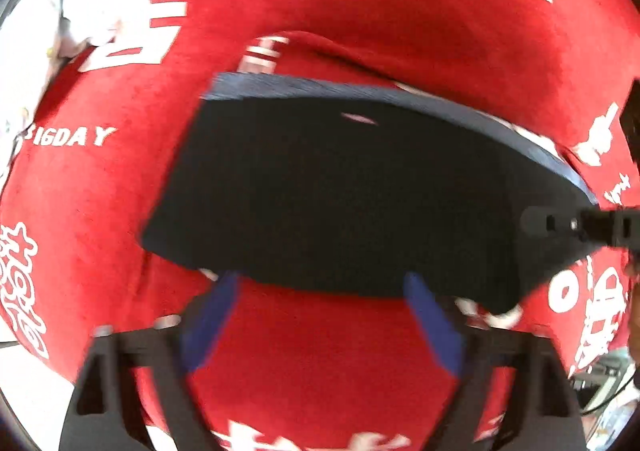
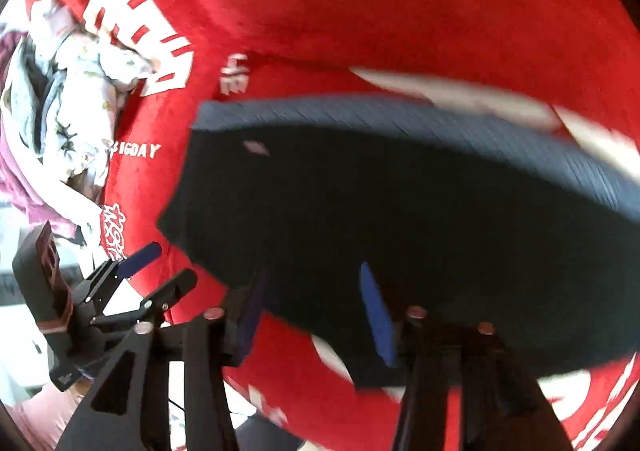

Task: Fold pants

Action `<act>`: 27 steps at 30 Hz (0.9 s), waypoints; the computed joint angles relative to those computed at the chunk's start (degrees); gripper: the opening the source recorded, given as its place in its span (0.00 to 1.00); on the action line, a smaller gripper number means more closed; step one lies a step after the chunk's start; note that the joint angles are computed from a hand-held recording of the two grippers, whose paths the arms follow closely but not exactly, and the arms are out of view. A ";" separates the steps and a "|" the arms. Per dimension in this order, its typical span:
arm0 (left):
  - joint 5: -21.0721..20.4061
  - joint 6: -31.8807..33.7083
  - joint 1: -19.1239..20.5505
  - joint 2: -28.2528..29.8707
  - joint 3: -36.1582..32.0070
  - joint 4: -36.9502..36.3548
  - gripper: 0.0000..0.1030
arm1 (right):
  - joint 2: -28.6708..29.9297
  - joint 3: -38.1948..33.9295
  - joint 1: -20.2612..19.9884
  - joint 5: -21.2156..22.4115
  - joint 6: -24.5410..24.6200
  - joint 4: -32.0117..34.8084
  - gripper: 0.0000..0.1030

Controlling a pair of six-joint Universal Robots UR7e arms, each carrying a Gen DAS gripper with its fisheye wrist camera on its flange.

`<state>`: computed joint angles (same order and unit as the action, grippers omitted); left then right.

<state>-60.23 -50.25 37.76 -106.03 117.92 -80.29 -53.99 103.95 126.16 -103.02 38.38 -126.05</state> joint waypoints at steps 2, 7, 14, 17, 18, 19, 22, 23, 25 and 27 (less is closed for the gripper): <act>-1.52 -2.01 -4.02 0.42 0.81 0.43 1.00 | -3.71 3.96 0.61 -0.04 3.64 -0.85 0.58; -8.14 -3.89 -9.85 4.75 1.16 0.22 1.00 | -14.98 13.89 1.42 0.23 11.79 -2.86 0.71; -13.55 -7.40 -17.15 12.09 1.10 -2.85 1.00 | -28.99 23.51 -0.33 -0.36 16.33 -4.11 0.75; -15.51 -10.84 -19.79 15.75 0.72 -4.37 1.00 | -34.46 25.88 -1.77 -0.04 14.51 -1.80 0.75; -16.11 -12.02 -20.56 16.97 0.56 -4.89 1.00 | -36.42 26.39 -2.31 0.13 13.33 -0.21 0.75; -16.71 -12.99 -21.23 17.92 0.38 -5.35 1.00 | -37.90 26.79 -2.68 0.30 12.58 0.94 0.75; -18.81 -15.75 -23.07 21.92 -0.04 -8.19 1.00 | -43.70 27.94 -4.74 0.78 9.30 5.35 0.75; -19.40 -16.44 -23.69 23.10 -0.20 -9.00 1.00 | -45.64 28.26 -5.45 0.58 8.43 6.91 0.75; -20.06 -17.56 -24.49 25.41 -0.88 -10.16 1.00 | -49.57 28.78 -7.08 0.12 6.94 10.25 0.75; -21.22 -18.04 -24.95 27.52 -1.62 -11.76 1.00 | -53.20 28.65 -9.01 -0.76 5.69 14.15 0.75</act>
